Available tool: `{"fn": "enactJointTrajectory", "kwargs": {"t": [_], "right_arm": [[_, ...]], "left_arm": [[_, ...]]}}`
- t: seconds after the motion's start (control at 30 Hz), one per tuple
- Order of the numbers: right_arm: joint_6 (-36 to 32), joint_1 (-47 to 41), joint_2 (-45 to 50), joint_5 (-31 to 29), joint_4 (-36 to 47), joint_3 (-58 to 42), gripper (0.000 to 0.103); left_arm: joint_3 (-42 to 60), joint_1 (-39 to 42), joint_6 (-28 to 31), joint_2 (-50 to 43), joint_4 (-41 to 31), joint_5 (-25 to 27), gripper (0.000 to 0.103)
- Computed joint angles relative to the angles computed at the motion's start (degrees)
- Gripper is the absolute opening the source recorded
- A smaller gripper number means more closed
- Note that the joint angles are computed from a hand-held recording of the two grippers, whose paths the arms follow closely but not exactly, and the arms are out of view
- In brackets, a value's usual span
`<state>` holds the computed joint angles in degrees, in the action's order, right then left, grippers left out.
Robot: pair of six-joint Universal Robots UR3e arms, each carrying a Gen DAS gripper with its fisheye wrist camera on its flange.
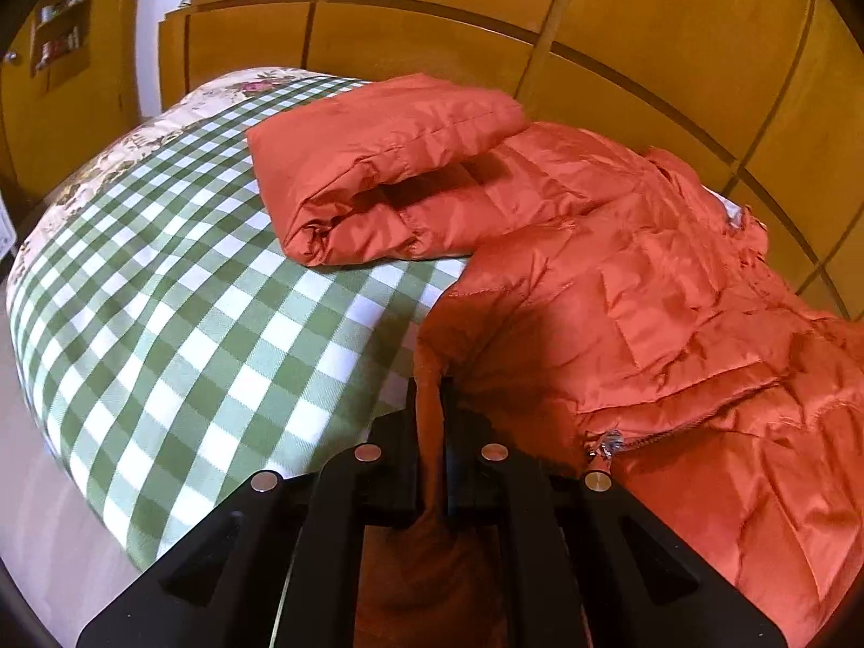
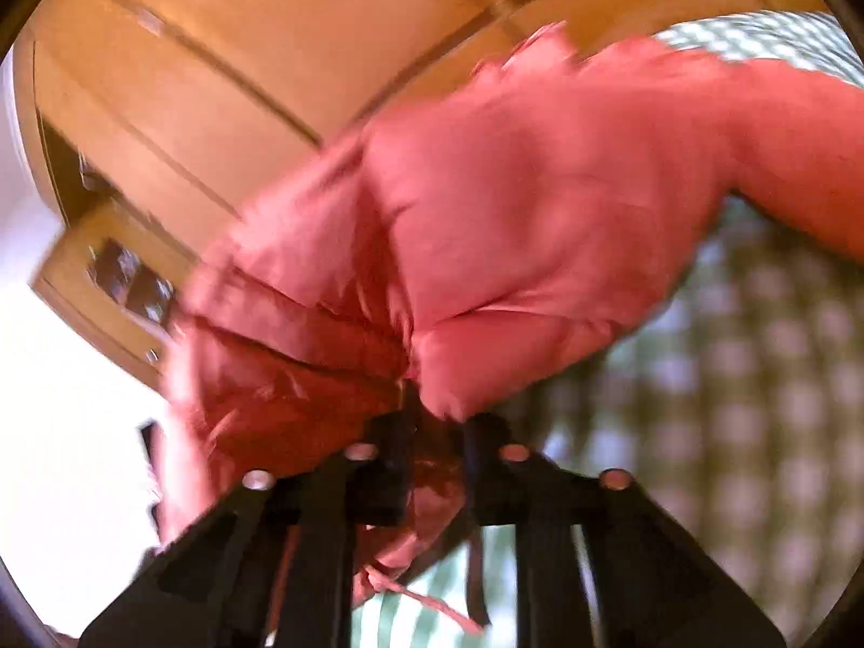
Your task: Fold small clothes
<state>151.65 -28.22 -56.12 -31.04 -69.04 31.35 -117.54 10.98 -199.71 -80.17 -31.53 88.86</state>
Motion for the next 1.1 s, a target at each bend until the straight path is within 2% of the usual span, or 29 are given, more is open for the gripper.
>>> {"fn": "enactJointTrajectory", "kwargs": {"t": [0.07, 0.13, 0.2, 0.27, 0.33, 0.37, 0.4, 0.43, 0.5, 0.53, 0.57, 0.6, 0.63, 0.67, 0.7, 0.73, 0.77, 0.83, 0.87, 0.97, 1.03, 1.07, 1.1], "right_arm": [[-5.1, -7.0, -3.4, 0.3, 4.9, 0.5, 0.007], [-7.1, -13.9, -4.1, 0.2, 7.5, -2.1, 0.007], [-4.0, -16.9, -5.2, -2.0, 2.0, 0.4, 0.004], [0.7, -18.7, -8.8, -7.9, -7.4, 7.2, 0.004], [1.8, -18.9, -10.4, -10.4, -11.5, 10.3, 0.009], [1.5, -19.0, -11.7, -11.0, -12.6, 12.1, 0.029], [1.7, -18.0, -12.8, -11.1, -13.2, 14.2, 0.08], [-0.7, -17.2, -12.7, -9.8, -10.1, 13.9, 0.096], [-3.6, -12.4, -12.9, -9.7, -6.7, 15.4, 0.097], [-4.8, -10.0, -12.0, -11.0, -5.2, 14.9, 0.097], [-4.0, -8.2, -10.7, -12.1, -6.5, 14.8, 0.095], [-2.9, -5.9, -10.6, -14.4, -8.9, 16.6, 0.08], [-1.1, -3.4, -10.8, -18.5, -13.5, 18.4, 0.063], [-2.1, -3.3, -11.8, -20.2, -15.6, 20.5, 0.045], [-2.5, -3.2, -11.9, -20.6, -16.3, 20.1, 0.035], [-3.3, -3.6, -11.1, -20.7, -14.9, 17.5, 0.029], [-4.1, -4.3, -11.3, -21.0, -14.2, 16.3, 0.027], [-6.5, -5.5, -12.7, -23.8, -14.2, 15.9, 0.027], [-7.7, -5.5, -13.4, -25.7, -13.9, 16.3, 0.026], [-12.9, -5.8, -13.7, -29.5, -9.3, 15.7, 0.028], [-12.1, -4.7, -13.8, -31.8, -10.8, 14.4, 0.043], [-10.4, -4.5, -15.1, -32.4, -14.9, 15.1, 0.064], [-7.8, -4.2, -15.2, -31.4, -19.0, 14.6, 0.077]], "left_arm": [[0.2, -0.5, 1.0, 1.3, -2.0, -0.8, 0.004], [0.3, -2.1, 2.5, 2.8, -4.3, -0.8, 0.004], [0.8, -5.9, 4.1, 2.7, -5.8, 1.9, 0.004], [1.7, -10.0, 4.5, 1.3, -6.6, 5.6, 0.004], [2.8, -13.3, 4.8, -0.1, -6.8, 9.4, 0.004], [2.9, -14.4, 5.0, -0.4, -6.3, 10.9, 0.004], [2.8, -14.9, 5.1, -0.5, -5.9, 11.8, 0.006], [2.9, -14.9, 4.8, -0.6, -5.9, 12.1, 0.011], [1.9, -13.7, 3.7, 0.1, -5.2, 11.3, 0.021], [1.3, -13.1, 3.5, 0.5, -5.0, 11.3, 0.039], [1.0, -13.6, 2.2, 0.0, -4.5, 13.4, 0.056], [1.4, -14.3, 0.9, -0.6, -5.2, 15.5, 0.084], [0.3, -12.5, 0.2, 0.4, -5.8, 13.4, 0.083], [-2.3, -8.8, 0.3, 3.2, -5.6, 6.5, 0.066], [-3.1, -7.1, -0.6, 4.7, -6.3, 3.4, 0.064], [-3.0, -7.5, -1.1, 5.2, -6.9, 3.6, 0.051], [-2.3, -8.7, -0.7, 5.2, -7.8, 3.8, 0.04], [-0.5, -12.8, 0.5, 4.8, -10.2, 5.8, 0.038], [-0.1, -14.7, 1.0, 4.8, -11.2, 5.9, 0.033], [2.1, -19.7, 2.5, 3.8, -14.4, 9.0, 0.033], [3.2, -21.3, 4.8, 4.3, -16.2, 10.7, 0.034], [3.1, -20.7, 5.2, 5.5, -16.9, 10.6, 0.044], [2.6, -19.3, 4.7, 7.3, -17.5, 9.9, 0.051]]}}
